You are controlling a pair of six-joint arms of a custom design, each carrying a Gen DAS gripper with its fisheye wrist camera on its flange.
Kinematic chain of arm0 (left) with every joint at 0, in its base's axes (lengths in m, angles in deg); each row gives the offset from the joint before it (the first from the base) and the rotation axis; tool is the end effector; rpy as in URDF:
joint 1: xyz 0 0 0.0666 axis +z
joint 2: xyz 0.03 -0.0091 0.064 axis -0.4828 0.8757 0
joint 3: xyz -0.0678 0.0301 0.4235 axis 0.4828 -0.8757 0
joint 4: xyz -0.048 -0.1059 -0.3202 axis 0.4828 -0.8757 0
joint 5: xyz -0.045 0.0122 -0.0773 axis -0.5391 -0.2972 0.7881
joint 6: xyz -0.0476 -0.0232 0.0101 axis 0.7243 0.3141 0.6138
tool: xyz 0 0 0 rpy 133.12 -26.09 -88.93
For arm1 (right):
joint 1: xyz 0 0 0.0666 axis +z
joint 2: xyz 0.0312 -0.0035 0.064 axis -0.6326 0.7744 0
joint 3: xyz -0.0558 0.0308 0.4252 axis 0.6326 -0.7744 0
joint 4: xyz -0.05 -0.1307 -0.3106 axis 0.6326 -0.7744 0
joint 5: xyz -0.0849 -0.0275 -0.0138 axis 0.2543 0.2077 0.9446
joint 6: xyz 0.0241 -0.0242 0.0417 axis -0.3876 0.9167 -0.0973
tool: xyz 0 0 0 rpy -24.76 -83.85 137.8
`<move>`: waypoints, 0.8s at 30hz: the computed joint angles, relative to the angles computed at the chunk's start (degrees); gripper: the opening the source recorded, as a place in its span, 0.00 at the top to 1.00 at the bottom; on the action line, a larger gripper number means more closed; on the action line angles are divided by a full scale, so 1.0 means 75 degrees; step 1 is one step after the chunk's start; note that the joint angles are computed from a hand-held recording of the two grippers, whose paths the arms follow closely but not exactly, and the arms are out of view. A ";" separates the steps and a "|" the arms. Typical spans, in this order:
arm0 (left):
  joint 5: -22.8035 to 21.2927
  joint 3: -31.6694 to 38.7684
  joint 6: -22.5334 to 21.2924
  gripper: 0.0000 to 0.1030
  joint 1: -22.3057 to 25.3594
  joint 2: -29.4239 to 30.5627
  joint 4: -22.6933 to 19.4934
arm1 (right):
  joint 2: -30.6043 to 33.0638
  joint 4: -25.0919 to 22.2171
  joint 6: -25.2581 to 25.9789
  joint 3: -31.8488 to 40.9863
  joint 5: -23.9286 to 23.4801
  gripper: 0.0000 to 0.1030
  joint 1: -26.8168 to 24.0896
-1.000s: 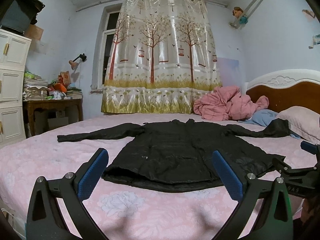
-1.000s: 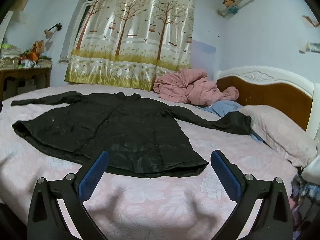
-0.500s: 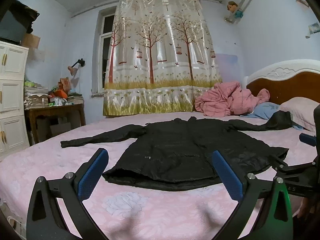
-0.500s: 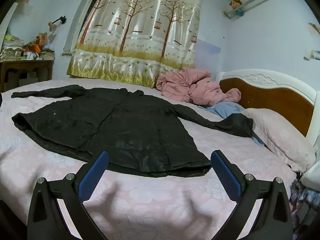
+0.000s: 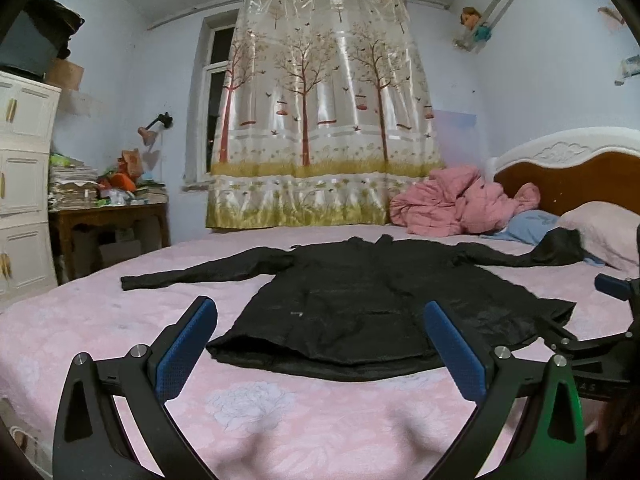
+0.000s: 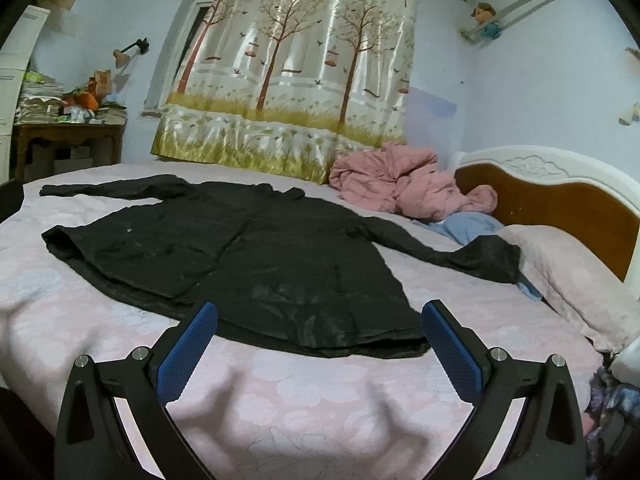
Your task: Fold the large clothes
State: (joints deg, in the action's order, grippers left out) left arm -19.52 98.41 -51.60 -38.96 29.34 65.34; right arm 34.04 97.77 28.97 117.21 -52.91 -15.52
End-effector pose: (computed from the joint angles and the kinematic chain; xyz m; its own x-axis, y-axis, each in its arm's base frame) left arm 0.5554 -0.0848 0.3060 -0.1253 0.0026 -0.9921 -0.2361 0.9712 0.0323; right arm 0.5876 0.2445 0.3050 -0.2720 -0.2629 -0.9257 -0.1222 0.9636 -0.2377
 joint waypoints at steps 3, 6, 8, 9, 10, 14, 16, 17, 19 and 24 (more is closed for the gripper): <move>-0.0154 0.0129 -0.0025 0.00 -0.0035 0.0084 -0.0179 | -0.0016 -0.0128 -0.0031 0.0042 -0.0005 0.00 -0.0021; -0.0130 0.0149 -0.0033 0.00 -0.0044 0.0118 -0.0192 | 0.0003 -0.0453 -0.0190 0.0195 -0.0120 0.00 -0.0100; -0.0131 0.0149 -0.0025 0.00 -0.0050 0.0127 -0.0180 | 0.0003 -0.0520 -0.0294 0.0222 -0.0195 0.00 -0.0152; 0.0034 0.0163 -0.0016 0.00 -0.0024 0.0124 -0.0218 | -0.0011 -0.0534 -0.0361 0.0216 -0.0263 0.00 -0.0184; 0.0726 0.0238 0.0016 0.00 0.0105 0.0112 -0.0405 | -0.0026 -0.0566 -0.0451 0.0217 -0.0369 0.00 -0.0232; 0.0542 0.1364 -0.1168 0.00 0.0323 0.0477 -0.1772 | 0.0162 -0.1579 -0.0581 0.0946 -0.1404 0.00 -0.0627; 0.1323 0.1720 -0.2009 0.00 0.0470 0.0521 -0.2331 | 0.0409 -0.2193 -0.0107 0.1576 -0.1010 0.01 -0.0728; 0.1733 0.1953 -0.2324 0.00 0.0528 0.0574 -0.2818 | 0.0537 -0.2682 0.0216 0.1981 -0.1040 0.01 -0.0822; 0.1760 0.2458 -0.2895 0.00 0.0526 0.0805 -0.3681 | 0.0664 -0.3471 0.0339 0.2492 -0.1727 0.01 -0.1021; 0.1694 0.3924 -0.2671 0.00 0.0619 0.1666 -0.5933 | 0.1169 -0.5410 0.0808 0.3631 -0.3015 0.01 -0.1333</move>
State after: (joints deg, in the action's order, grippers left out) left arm -6.82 127.85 -71.63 -34.32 41.84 20.84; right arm 42.81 57.20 35.03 144.45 -75.52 -25.52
